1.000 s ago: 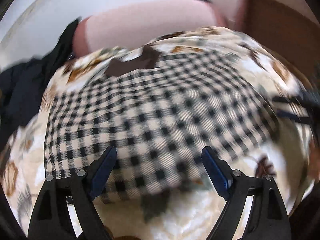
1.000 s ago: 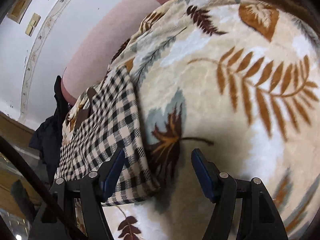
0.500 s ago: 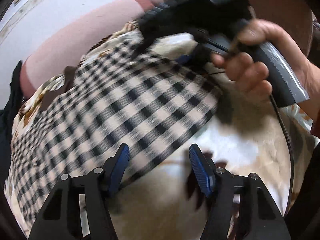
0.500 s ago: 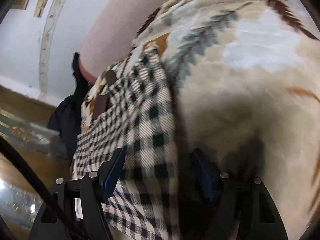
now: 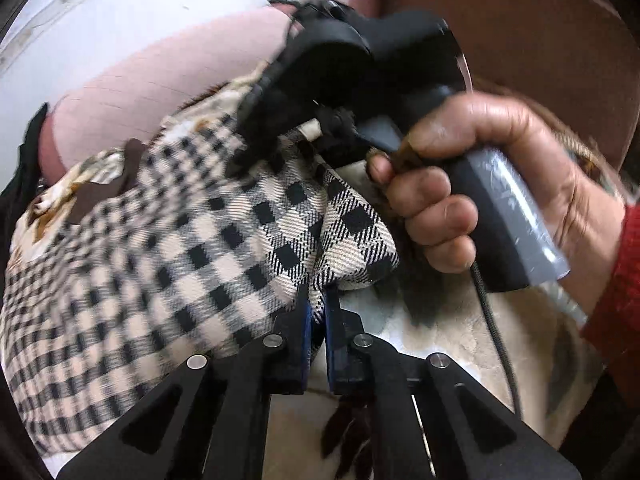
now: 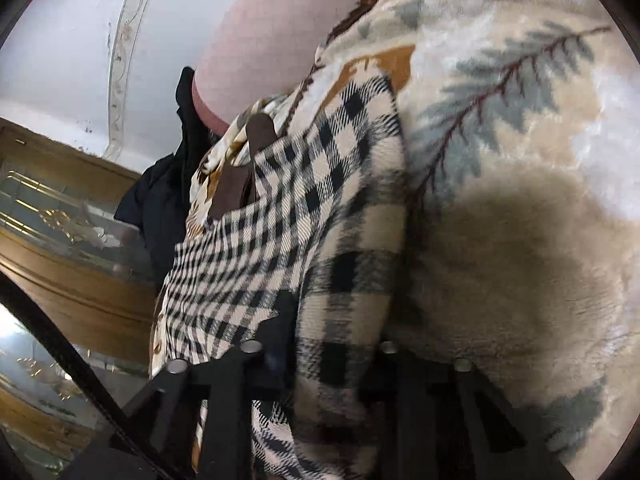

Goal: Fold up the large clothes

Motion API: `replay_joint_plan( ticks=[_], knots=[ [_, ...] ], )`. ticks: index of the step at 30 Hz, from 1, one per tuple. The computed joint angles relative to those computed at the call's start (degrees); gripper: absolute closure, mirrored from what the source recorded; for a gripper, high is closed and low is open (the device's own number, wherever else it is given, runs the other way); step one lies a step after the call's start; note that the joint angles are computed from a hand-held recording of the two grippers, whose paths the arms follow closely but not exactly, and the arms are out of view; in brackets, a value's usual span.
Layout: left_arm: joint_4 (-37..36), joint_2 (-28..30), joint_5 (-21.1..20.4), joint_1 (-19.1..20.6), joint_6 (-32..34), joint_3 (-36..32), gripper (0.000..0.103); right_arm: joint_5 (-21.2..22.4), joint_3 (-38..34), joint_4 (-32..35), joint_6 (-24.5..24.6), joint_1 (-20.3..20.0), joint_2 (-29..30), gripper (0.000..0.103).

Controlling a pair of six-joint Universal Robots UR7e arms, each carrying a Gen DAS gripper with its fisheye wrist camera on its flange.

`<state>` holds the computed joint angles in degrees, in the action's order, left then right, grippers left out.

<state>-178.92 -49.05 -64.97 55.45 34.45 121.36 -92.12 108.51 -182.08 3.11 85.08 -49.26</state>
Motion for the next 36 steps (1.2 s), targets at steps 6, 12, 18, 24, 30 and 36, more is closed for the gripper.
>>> replay_joint_plan(
  ticks=[6, 12, 18, 24, 30, 36],
  knots=[
    [5.0, -9.4, -4.3, 2.5, -6.3, 0.1, 0.098, -9.7, -1.5, -4.7, 0.9, 8.0, 1.5, 0.086],
    [11.1, -19.9, -7.6, 8.0, -9.0, -0.9, 0.098, -15.0, -10.7, 0.0, 2.7, 17.0, 6.6, 0.087],
    [17.4, -25.1, -10.8, 15.5, -11.7, -6.4, 0.099, -23.9, -31.8, 15.6, 2.0, 24.3, 20.8, 0.087],
    [19.5, -25.8, -13.7, 22.5, -14.5, -11.1, 0.099, -27.4, -52.4, 30.5, 1.4, 26.6, 35.5, 0.087],
    [21.5, -23.5, -12.7, 26.6, -15.8, -15.8, 0.098, -32.3, -68.0, 42.9, 2.5, 26.7, 46.1, 0.087],
    [28.3, -25.2, -16.7, 28.5, -16.2, -19.1, 0.083, -31.9, -76.0, 47.6, 3.0, 26.4, 50.7, 0.062]
  ],
)
